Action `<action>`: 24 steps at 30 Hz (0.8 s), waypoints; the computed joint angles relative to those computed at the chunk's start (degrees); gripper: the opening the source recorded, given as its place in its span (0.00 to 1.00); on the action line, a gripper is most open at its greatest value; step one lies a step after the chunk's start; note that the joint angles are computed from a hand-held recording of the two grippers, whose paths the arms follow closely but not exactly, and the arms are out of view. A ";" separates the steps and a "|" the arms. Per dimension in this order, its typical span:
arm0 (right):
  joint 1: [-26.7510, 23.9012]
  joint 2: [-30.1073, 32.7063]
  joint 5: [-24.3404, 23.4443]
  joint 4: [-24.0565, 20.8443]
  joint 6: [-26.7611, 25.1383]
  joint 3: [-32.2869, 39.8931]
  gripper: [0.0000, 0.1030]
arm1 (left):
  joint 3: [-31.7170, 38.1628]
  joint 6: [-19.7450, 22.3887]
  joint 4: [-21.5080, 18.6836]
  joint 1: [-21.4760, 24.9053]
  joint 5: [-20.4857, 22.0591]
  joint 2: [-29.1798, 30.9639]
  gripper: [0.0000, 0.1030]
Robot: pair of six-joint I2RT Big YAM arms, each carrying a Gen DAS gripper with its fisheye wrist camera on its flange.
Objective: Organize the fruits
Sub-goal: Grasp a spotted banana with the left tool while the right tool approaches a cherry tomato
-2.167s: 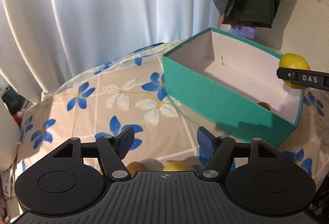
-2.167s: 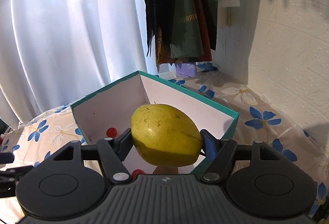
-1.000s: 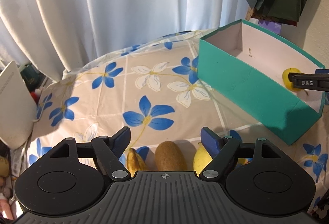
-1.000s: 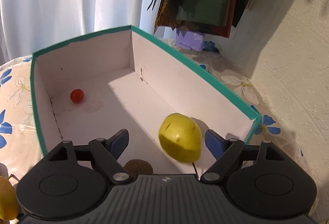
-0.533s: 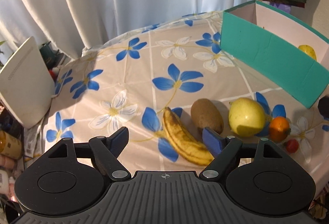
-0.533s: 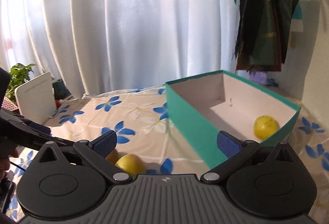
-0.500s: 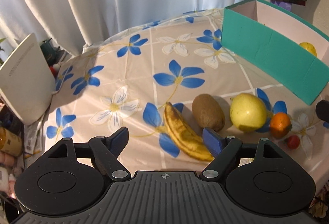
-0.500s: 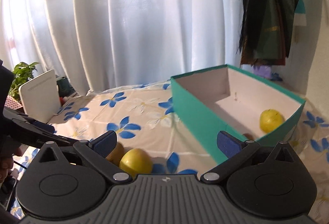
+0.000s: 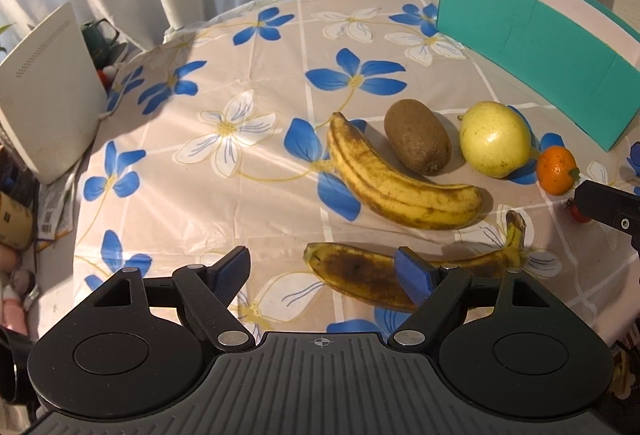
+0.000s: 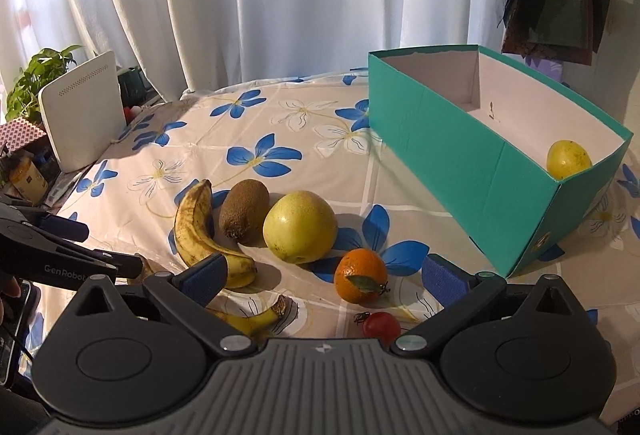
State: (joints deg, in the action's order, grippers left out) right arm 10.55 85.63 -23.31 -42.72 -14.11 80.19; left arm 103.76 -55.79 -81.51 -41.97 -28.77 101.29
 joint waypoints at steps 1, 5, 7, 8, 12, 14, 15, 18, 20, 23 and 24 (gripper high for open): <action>-0.01 0.03 -0.02 -0.26 0.12 0.15 1.00 | -0.54 0.27 0.55 -0.04 0.29 -0.30 0.82; -0.10 -0.03 0.01 -0.49 0.26 0.04 1.00 | -1.33 1.25 1.27 -0.21 0.79 -0.42 0.86; -0.13 0.17 0.11 -1.18 0.28 0.28 1.00 | -1.52 2.10 1.65 -0.46 0.68 -0.44 0.87; -0.16 0.23 0.07 -1.44 0.28 0.38 1.00 | -1.87 3.09 2.24 -0.67 0.21 -0.66 0.88; -0.52 0.13 -0.07 -1.59 0.53 0.28 1.00 | -3.67 9.35 5.46 -1.89 -5.22 -1.72 0.93; -0.85 0.43 -0.52 -2.17 0.99 0.67 1.00 | -4.22 15.08 7.45 -2.38 -7.44 -1.93 0.94; -1.05 0.60 -0.76 -2.47 1.39 0.88 1.00 | -4.67 19.18 9.07 -2.50 -7.29 -2.22 0.94; -1.53 0.98 -0.66 -2.95 2.67 1.22 1.00 | -5.55 28.50 12.68 -2.74 -5.27 -2.64 0.96; -1.91 1.25 -0.78 -3.31 3.19 1.48 1.00 | -5.64 32.70 13.89 -2.68 -4.08 -2.39 0.96; -2.43 1.47 -0.79 -3.54 4.28 1.61 1.00 | -6.35 38.12 16.55 -1.66 1.62 -2.49 0.91; -2.57 1.57 -0.74 -3.70 4.53 1.71 1.00 | -6.09 39.44 16.60 -1.25 3.35 -2.23 0.81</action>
